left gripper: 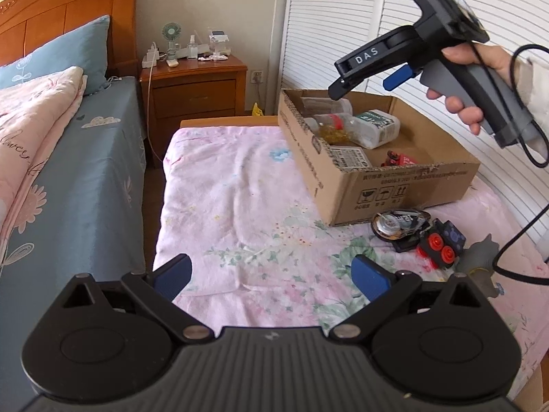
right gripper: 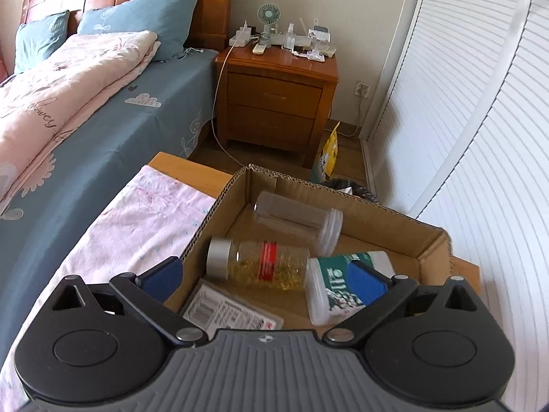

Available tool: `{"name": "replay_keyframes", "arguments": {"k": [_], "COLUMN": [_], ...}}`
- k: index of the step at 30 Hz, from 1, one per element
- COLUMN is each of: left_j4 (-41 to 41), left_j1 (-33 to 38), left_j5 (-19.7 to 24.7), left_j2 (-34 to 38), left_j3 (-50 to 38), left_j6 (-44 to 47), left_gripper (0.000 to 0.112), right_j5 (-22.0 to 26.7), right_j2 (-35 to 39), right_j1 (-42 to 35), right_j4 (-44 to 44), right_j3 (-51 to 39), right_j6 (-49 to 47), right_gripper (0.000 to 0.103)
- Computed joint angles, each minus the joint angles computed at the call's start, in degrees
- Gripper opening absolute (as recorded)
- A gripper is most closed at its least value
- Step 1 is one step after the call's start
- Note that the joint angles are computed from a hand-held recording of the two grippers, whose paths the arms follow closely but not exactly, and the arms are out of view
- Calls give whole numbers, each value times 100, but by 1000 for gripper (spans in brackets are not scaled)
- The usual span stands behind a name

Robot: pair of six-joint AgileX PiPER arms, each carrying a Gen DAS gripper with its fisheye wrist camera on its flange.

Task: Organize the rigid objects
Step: 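Carry card pack into box and open left gripper while right drops capsule bottle in, then reach left tool toward black cube toy with red wheels while right approaches grey cat figure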

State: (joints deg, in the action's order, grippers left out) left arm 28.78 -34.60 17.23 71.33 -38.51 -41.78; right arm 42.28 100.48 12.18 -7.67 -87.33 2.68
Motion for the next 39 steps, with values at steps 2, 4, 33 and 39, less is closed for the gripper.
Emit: {"name": "replay_keyframes", "arguments": {"k": [2,4,33,39], "left_j4": [-1,212,2320,2360], "left_j1": [-93,-239,-2663,-3031], "left_j5": [49,156,1860,2249], "left_j2": [-64,-149,-395,-220], "left_j3": [5,20,126,-55], "left_j6": [6,-228,-3419,-3591], "left_gripper": [99,99,99,99], "right_j5": [-43,-107,-1050,-1629], "right_j2": [-254,-535,-4718,-4465], "right_j1": [14,9,-1100,-870], "right_j4": [-13,13,2263,2209], "right_j3": [272,588,5898,6063], "right_j6": [-22,-15,-2029,-1748], "right_gripper": [103,103,103,103]}}
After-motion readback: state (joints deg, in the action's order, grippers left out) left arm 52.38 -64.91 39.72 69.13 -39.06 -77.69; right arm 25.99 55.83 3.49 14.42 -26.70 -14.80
